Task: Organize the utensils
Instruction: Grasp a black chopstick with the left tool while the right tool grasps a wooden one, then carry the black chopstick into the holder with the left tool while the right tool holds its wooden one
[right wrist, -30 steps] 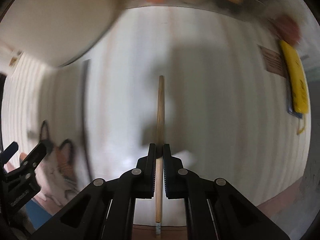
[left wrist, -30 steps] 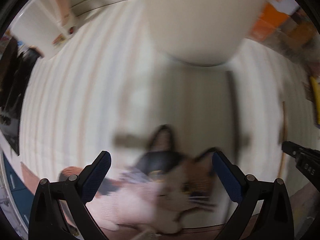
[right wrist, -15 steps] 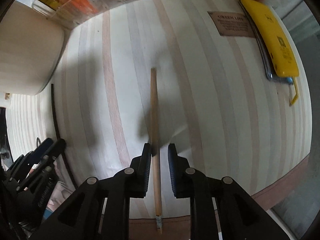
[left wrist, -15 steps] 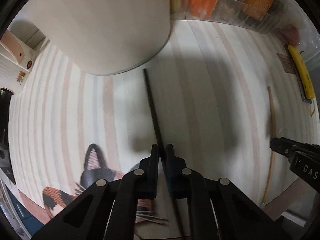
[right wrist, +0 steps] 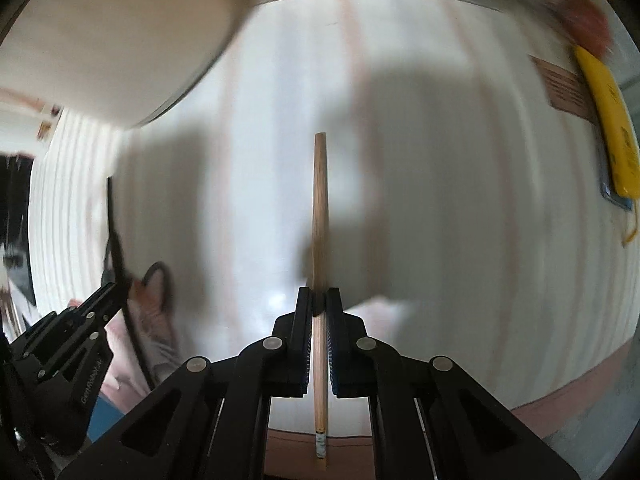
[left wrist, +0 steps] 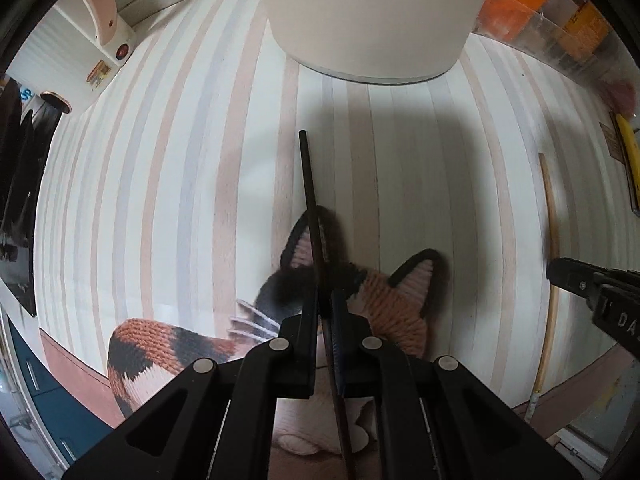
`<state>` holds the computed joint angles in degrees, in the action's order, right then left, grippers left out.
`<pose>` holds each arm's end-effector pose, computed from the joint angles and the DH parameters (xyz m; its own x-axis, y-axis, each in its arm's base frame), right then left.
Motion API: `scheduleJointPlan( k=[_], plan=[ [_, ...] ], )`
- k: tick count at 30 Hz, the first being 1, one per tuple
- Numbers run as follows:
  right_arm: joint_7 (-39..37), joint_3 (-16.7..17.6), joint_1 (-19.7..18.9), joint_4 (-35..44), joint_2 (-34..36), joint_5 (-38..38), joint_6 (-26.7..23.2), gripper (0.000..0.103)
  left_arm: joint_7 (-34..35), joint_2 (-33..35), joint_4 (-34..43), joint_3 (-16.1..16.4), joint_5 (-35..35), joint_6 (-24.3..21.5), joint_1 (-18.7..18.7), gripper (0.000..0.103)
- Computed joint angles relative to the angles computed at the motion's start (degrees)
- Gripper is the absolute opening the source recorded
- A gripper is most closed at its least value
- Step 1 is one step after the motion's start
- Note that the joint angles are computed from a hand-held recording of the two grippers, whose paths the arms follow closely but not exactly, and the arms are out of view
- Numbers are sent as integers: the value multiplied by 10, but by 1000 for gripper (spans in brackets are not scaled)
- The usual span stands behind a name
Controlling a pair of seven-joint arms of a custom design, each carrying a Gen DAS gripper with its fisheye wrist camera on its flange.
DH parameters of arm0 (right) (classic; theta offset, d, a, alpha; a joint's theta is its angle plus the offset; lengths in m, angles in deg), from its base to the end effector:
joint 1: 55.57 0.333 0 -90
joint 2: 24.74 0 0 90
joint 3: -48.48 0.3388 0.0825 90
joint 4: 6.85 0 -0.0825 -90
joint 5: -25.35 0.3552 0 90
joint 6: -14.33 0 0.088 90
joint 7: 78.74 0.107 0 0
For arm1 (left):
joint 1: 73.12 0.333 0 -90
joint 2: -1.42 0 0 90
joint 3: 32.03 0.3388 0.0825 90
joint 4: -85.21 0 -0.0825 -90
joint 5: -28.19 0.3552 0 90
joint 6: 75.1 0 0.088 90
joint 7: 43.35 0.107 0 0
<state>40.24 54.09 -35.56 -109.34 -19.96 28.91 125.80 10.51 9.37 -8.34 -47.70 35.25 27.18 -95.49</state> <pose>0.5127 0.2484 0.5372 -0.0780 -0.9925 -0.0942 -0.9962 0.0812 -0.0310 0.4707 -0.3420 0.5644 -0.0535 -0.9970 -0.0567 -0.9963 0.0571 -0.0638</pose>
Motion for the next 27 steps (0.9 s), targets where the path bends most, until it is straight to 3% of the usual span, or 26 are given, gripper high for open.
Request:
scheduleJointPlan(
  k=[12,15,27],
  plan=[
    [-16,-5,6,124,85,-8,-67,7,18,-7,0,8,-14,-3,17,4],
    [-25,-7,2,86,64,-6,-51,7,18,-7,2,6,-12,-7,17,4],
    [-15,-4,9,90,66,-16,-52,7,7,18,35,5,7,-14,2,3]
  ],
)
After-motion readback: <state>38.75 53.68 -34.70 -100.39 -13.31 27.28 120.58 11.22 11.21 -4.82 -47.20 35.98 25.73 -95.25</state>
